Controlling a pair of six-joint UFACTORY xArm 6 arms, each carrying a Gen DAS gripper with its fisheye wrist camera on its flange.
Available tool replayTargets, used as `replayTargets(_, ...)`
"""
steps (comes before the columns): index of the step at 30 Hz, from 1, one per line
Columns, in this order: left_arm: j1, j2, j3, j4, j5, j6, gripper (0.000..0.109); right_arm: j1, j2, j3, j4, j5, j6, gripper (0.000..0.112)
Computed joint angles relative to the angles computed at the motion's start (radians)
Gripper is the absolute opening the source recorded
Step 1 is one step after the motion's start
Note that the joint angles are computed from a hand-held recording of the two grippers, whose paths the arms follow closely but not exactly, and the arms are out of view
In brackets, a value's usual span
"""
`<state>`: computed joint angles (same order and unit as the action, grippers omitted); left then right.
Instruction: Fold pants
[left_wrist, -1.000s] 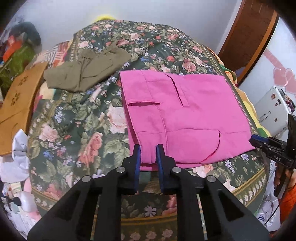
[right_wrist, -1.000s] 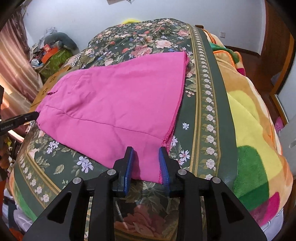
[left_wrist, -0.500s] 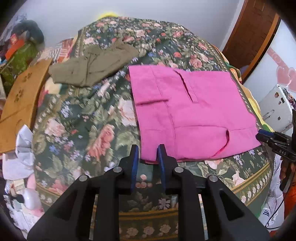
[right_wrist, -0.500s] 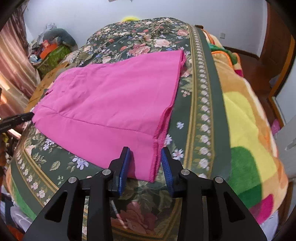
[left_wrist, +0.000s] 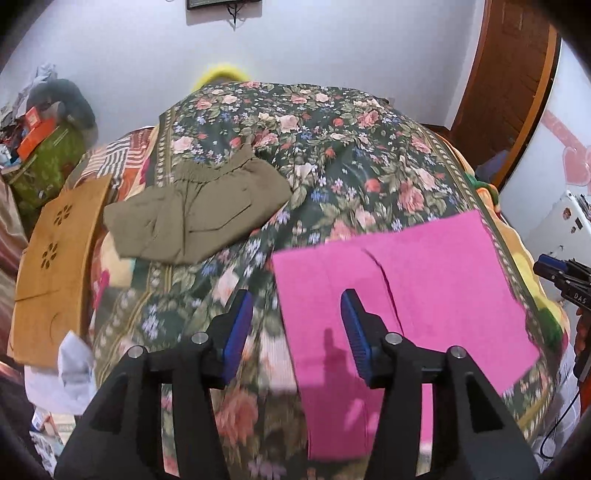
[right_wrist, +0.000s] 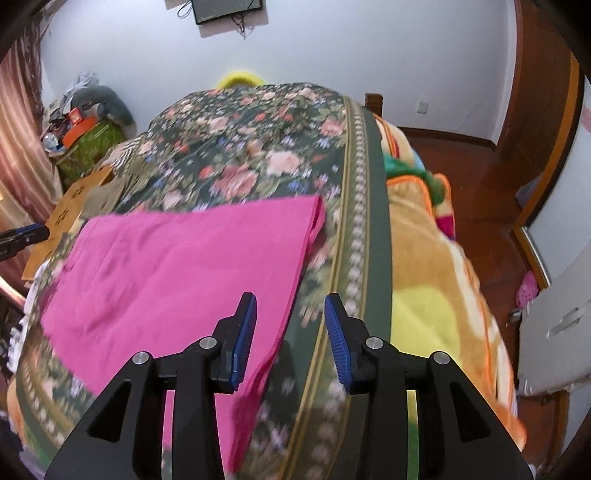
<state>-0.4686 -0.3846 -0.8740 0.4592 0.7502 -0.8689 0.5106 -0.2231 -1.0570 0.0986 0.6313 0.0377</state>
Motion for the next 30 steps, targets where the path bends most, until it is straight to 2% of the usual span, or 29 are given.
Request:
replayTargets(4,0.052,0.1,-0.049,-0.064,-0.058,0.057,0.051,-0.018,0.102,-0.077,0.015,-0.043,-0.016,0.046)
replayTargets(10,0.101,0.205,-0.073,-0.185,-0.152,0.158,0.053,-0.042,0.294,-0.244,0.091,-0.019,-0.065,0.046)
replayTargets(15,0.112,0.263,-0.09,-0.189,-0.163,0.167,0.055,-0.049,0.413,-0.349,0.184,0.023,-0.112,0.046)
replayTargets(17,0.12,0.273,-0.08,-0.239,-0.184,0.195,0.055,-0.047,0.44,-0.364,0.244,0.025,-0.139,0.046)
replayTargets(18,0.124,0.275,-0.073,-0.274,-0.194,0.219,0.054,-0.045,0.444,-0.36,0.273,0.013,-0.146,0.046)
replayTargets(21,0.132,0.269,-0.054,-0.362,-0.213,0.271,0.039,-0.029,0.428,-0.317,0.336,-0.06,-0.179,0.047)
replayTargets(23,0.131,0.262,-0.049,-0.365,-0.214,0.272,0.031,-0.025,0.427,-0.315,0.315,-0.069,-0.169,0.044)
replayTargets(25,0.127,0.252,-0.044,-0.349,-0.214,0.259,0.025,-0.021,0.427,-0.317,0.29,-0.077,-0.162,0.016)
replayTargets(26,0.123,0.248,-0.042,-0.315,-0.208,0.229,0.025,-0.019,0.431,-0.322,0.233,-0.08,-0.131,0.009)
replayTargets(30,0.117,0.253,-0.04,-0.224,-0.191,0.13,0.025,-0.009,0.445,-0.337,0.05,-0.085,-0.065,0.005)
